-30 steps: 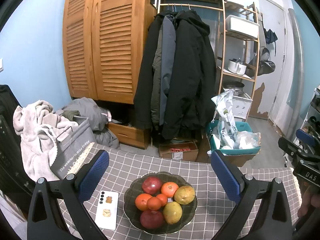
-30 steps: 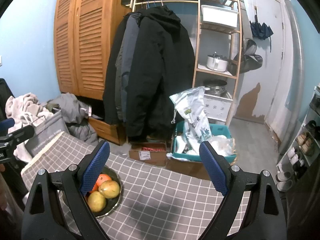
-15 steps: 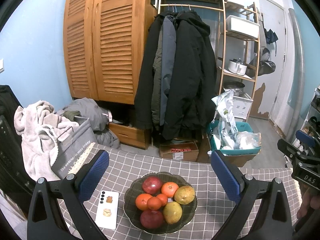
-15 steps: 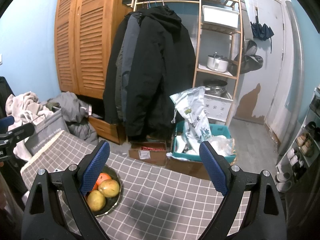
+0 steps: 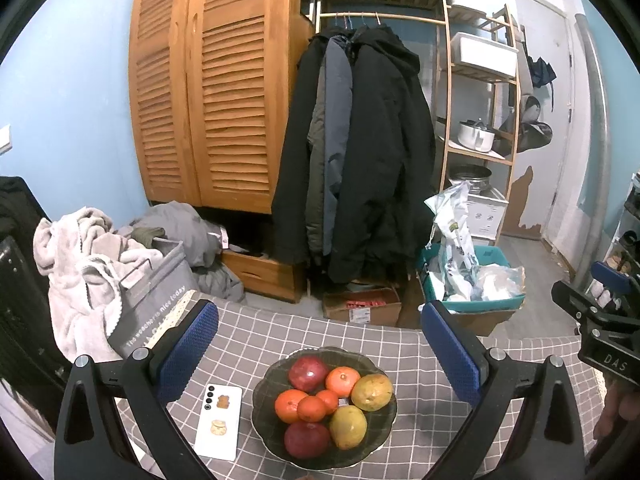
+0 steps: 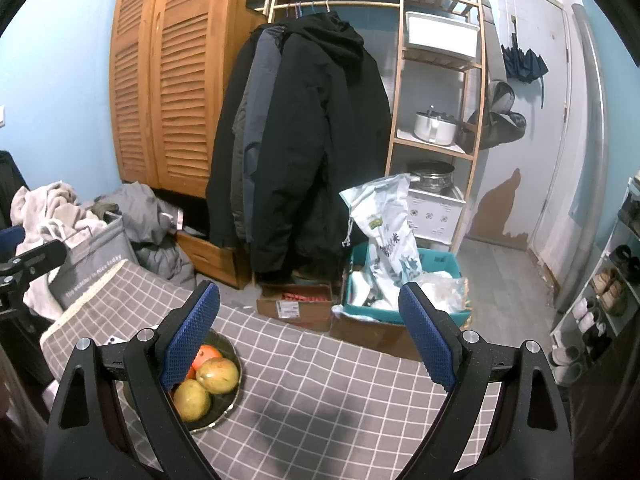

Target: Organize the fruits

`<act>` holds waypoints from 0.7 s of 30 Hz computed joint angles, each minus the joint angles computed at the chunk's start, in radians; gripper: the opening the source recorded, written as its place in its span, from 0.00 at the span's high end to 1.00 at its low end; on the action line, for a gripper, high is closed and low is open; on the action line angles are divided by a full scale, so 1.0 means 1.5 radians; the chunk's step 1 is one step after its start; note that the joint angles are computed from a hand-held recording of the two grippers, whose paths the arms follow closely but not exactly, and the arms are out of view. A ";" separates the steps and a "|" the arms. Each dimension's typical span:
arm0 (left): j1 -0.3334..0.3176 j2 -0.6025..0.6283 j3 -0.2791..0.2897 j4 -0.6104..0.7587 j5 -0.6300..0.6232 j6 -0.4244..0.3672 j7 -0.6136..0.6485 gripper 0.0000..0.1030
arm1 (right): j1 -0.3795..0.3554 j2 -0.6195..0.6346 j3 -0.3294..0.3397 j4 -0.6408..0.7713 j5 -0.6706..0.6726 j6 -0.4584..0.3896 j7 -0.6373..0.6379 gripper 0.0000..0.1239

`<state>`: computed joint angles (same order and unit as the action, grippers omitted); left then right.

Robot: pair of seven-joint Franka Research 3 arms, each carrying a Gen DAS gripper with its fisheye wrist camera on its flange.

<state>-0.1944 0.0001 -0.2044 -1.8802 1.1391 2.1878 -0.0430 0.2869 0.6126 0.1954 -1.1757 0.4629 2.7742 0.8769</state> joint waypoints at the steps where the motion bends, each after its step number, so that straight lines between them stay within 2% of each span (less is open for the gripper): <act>1: 0.000 0.000 0.000 0.001 0.003 -0.003 0.000 0.01 | 0.000 0.000 0.000 0.000 0.000 0.000 0.000 0.28; 11: -0.004 0.004 0.000 0.006 0.004 -0.009 -0.003 0.01 | 0.001 -0.001 -0.001 -0.001 -0.001 0.001 0.000 0.28; 21: 0.002 -0.004 0.001 -0.006 0.002 0.009 -0.022 0.01 | 0.001 -0.001 -0.001 -0.002 -0.001 0.001 0.001 0.27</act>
